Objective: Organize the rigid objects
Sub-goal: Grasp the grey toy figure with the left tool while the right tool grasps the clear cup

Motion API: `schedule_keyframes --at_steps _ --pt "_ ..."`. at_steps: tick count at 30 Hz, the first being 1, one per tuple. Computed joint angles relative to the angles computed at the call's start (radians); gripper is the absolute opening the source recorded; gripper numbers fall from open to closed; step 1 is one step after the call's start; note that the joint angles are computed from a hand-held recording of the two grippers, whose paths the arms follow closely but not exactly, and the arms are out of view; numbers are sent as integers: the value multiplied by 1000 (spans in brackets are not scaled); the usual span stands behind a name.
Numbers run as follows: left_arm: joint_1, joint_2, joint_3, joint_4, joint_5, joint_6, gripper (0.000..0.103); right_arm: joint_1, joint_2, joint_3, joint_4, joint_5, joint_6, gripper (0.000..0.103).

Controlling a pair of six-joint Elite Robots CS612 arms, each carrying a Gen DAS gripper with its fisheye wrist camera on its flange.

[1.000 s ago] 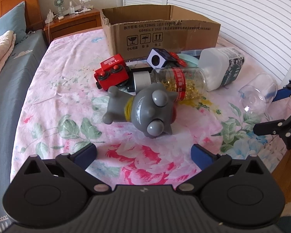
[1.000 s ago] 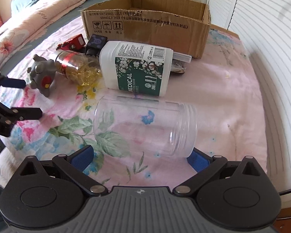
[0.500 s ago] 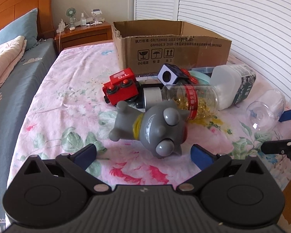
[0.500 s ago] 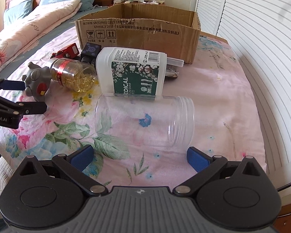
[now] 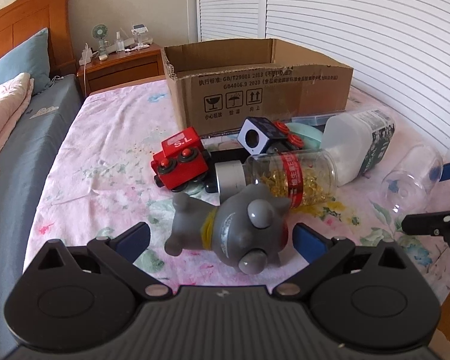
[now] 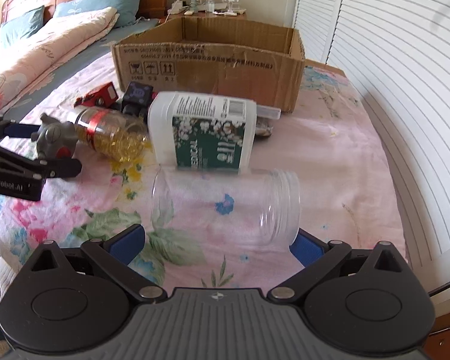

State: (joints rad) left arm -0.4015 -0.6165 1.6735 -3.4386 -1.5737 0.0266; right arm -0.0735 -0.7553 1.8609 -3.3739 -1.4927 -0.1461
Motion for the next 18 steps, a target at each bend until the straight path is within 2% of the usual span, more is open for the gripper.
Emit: schedule_keyframes --at_steps 3,6,13,16,18 --pt "0 0 -3 -1 -5 10 99 4 4 -12 -7 -14 16 103" --pt "-2 0 -5 4 0 24 92 8 7 -23 -1 -22 36 103" --pt "-1 -4 -9 22 -10 36 92 17 9 -32 2 -47 51 102" --pt "1 -9 -10 41 -22 40 76 19 7 -32 7 -61 52 100" --pt "3 -10 -13 52 -28 37 76 21 6 -34 18 -73 51 96"
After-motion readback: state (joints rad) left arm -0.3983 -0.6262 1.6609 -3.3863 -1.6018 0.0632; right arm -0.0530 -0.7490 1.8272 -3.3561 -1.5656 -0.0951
